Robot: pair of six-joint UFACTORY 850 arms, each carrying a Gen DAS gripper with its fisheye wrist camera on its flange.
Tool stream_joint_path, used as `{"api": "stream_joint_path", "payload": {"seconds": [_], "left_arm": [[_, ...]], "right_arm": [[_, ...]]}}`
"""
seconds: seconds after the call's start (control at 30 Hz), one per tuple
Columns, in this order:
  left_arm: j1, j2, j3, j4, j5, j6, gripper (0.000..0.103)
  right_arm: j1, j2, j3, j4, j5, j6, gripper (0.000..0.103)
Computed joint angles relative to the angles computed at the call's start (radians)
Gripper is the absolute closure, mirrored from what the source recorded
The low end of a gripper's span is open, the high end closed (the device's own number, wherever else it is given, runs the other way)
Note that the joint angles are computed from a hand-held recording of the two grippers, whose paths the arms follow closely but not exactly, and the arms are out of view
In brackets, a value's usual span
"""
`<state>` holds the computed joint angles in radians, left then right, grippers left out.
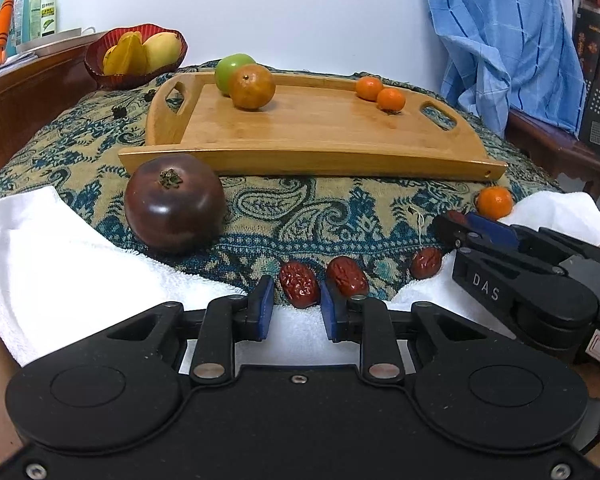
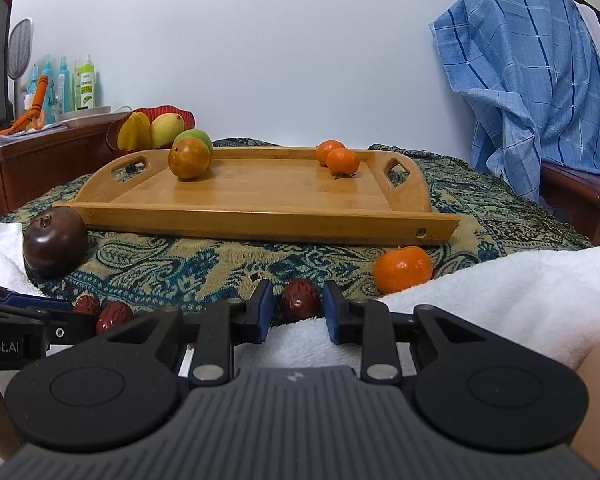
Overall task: Organize fruits
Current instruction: 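Close the left tool on a red date while the right tool grasps another date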
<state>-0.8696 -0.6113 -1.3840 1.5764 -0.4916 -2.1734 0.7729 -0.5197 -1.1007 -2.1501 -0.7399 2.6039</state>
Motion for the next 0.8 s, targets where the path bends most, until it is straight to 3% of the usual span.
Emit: {"api": "stream_joint_path", "payload": {"seconds": [0.37, 0.53, 0.8], "left_arm": [[-0.004, -0.005, 0.000, 0.027, -0.019, -0.028, 0.081], [-0.005, -0.004, -0.003, 0.031, -0.024, -0.020, 0.081], [-0.005, 0.008, 0.003, 0.059, -0.039, -0.032, 0.082]], "right_arm": [[0.009, -0.011, -0.010, 0.030, -0.016, -0.044, 0.070], [0.009, -0.006, -0.005, 0.033, -0.026, -0.025, 0.079], [0.010, 0.011, 0.018, -0.024, -0.050, 0.029, 0.080]]}}
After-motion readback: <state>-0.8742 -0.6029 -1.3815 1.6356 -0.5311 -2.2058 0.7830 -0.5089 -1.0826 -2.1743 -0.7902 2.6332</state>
